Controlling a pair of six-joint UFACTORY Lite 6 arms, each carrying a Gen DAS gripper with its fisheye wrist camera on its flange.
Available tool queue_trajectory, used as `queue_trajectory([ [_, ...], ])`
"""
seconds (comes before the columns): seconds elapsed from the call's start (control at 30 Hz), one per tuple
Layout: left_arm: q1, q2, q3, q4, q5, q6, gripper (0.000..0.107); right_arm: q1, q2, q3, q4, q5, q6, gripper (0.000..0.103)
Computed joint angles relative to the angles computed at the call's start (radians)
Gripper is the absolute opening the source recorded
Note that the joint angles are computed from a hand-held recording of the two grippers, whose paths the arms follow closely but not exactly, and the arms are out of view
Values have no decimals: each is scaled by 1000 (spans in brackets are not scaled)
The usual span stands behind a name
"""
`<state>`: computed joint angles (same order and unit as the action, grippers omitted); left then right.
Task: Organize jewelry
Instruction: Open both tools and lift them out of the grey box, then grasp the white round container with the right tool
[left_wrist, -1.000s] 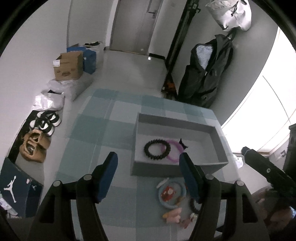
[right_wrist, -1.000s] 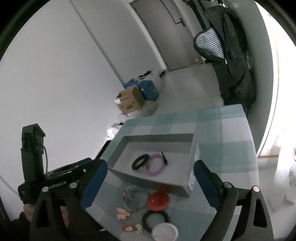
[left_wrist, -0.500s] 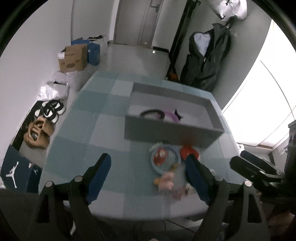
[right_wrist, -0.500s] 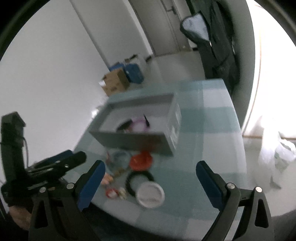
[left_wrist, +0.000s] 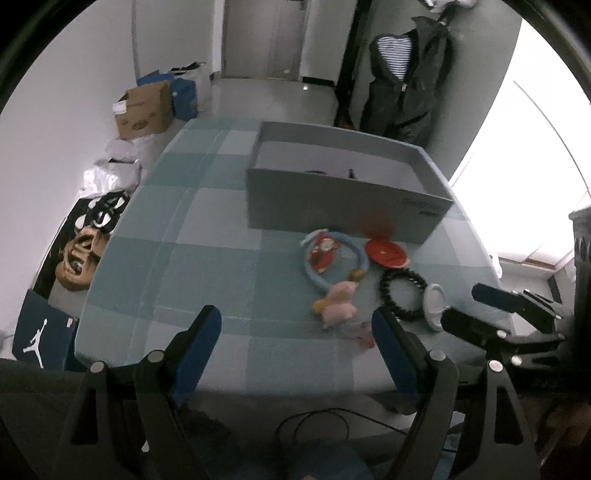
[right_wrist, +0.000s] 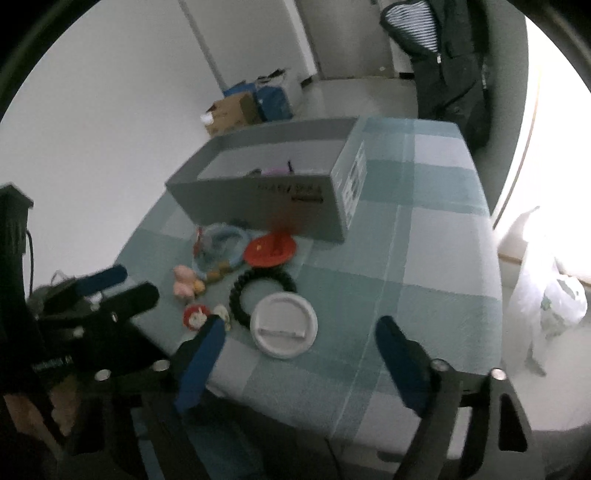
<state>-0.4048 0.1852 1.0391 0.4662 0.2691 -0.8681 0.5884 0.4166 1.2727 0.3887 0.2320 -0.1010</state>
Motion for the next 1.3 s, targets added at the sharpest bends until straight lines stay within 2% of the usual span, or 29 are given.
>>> queue_trajectory([
  [0.17,37,-1,-13,-103,-13,81,80,27,26,20,-117,8,88,68],
  [0.27,58,10,-11,-192,-12,153,80,43,29,21,-185,0,144,65],
  [0.3,60,13,-11,-210,-11,166,80,47,32,24,-206,0,162,61],
  [0.43,74,16,-10,-339,-20,281,80,63,40,29,-356,-4,298,58],
  [0.57,73,13,-16,-392,-20,343,80,73,47,41,-425,1,364,43],
  [0.7,77,23,-10,-531,-15,487,80,81,52,47,-487,3,412,42],
  [0.93,87,45,5,-635,11,597,80,69,60,59,-387,-1,318,42],
  [1.23,117,86,40,-973,28,945,80,23,29,43,-175,-21,166,42],
  [1.3,116,97,54,-1005,31,978,80,12,20,37,-115,-24,115,42],
])
